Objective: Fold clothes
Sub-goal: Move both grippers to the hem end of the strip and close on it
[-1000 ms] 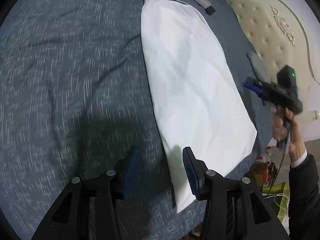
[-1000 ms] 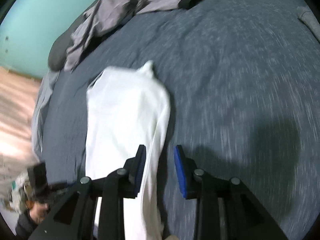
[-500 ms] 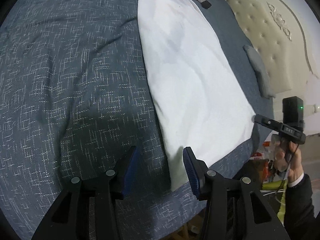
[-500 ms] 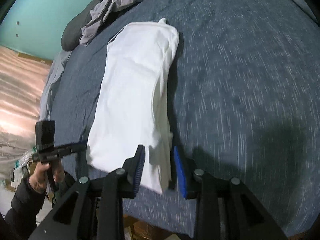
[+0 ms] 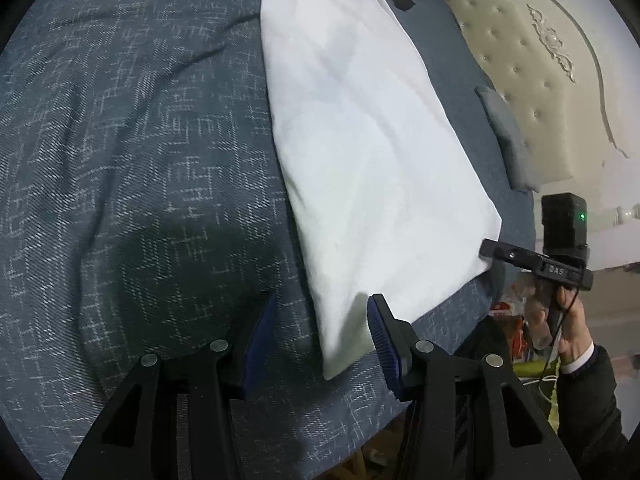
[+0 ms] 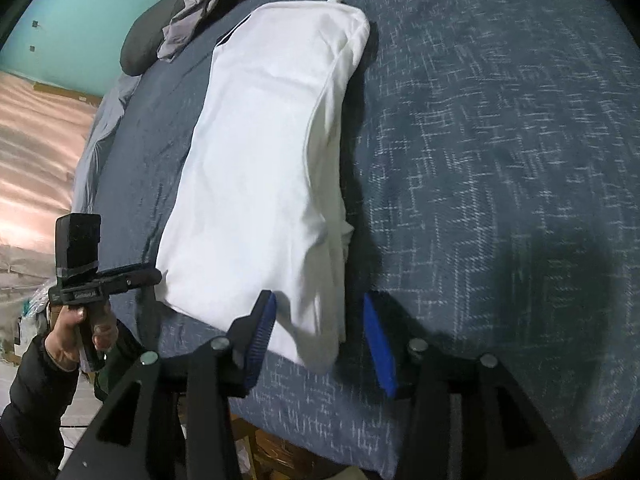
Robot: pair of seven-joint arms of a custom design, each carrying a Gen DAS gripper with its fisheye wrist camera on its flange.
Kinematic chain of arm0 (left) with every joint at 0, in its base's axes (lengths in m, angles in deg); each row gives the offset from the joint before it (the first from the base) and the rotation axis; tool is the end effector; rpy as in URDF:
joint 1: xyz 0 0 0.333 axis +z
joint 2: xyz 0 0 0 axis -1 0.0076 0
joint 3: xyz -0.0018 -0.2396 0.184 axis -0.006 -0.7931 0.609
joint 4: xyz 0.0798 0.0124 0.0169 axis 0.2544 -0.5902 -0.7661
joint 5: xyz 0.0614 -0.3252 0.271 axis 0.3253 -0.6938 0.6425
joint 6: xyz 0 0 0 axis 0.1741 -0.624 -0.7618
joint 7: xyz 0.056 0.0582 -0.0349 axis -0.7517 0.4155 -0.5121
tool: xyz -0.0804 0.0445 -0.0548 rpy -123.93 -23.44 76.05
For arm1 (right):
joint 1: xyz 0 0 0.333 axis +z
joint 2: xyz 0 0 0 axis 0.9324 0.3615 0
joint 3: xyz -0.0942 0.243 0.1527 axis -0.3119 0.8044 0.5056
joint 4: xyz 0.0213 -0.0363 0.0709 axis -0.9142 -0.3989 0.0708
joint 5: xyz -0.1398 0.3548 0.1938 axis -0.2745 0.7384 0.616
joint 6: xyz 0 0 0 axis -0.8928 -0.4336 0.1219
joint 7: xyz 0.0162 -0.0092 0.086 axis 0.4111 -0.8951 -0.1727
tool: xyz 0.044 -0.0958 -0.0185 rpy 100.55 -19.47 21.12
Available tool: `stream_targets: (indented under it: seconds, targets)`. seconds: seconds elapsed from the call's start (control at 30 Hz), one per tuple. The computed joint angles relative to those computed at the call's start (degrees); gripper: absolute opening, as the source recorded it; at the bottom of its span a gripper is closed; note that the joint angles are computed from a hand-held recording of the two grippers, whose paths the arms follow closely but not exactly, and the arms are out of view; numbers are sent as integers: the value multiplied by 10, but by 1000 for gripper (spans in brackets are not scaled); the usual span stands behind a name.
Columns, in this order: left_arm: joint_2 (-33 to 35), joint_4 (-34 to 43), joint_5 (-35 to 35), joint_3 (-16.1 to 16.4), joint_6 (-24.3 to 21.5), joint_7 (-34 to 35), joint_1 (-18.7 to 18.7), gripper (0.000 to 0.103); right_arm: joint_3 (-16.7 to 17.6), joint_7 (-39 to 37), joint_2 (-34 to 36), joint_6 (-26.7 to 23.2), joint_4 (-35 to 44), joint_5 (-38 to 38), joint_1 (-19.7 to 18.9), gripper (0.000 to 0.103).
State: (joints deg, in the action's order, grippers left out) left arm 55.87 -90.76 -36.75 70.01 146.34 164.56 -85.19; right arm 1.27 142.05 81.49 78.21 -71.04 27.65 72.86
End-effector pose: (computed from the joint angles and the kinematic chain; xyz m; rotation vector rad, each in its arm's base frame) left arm 0.6136 -0.0445 0.4426 1.8625 -1.9194 0.7708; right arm 0.7015 0.1530 0.5033 -2.0560 1.6360 0.4412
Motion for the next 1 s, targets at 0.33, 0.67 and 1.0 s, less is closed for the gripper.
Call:
stream_targets:
  seconds: [0.33,0.67,1.0]
  targets:
    - [9,18,-2,-13,8,-1,-19,43,4,-12,19,-8,24,-9,7,46]
    - [15,23,-9,-19,18,-9,-26,23,9,-28,6,6,-3,7,3,41]
    - [12,41,0,-24,28,-5,-37,6,9,-54,-4,18,-8,25,5,14]
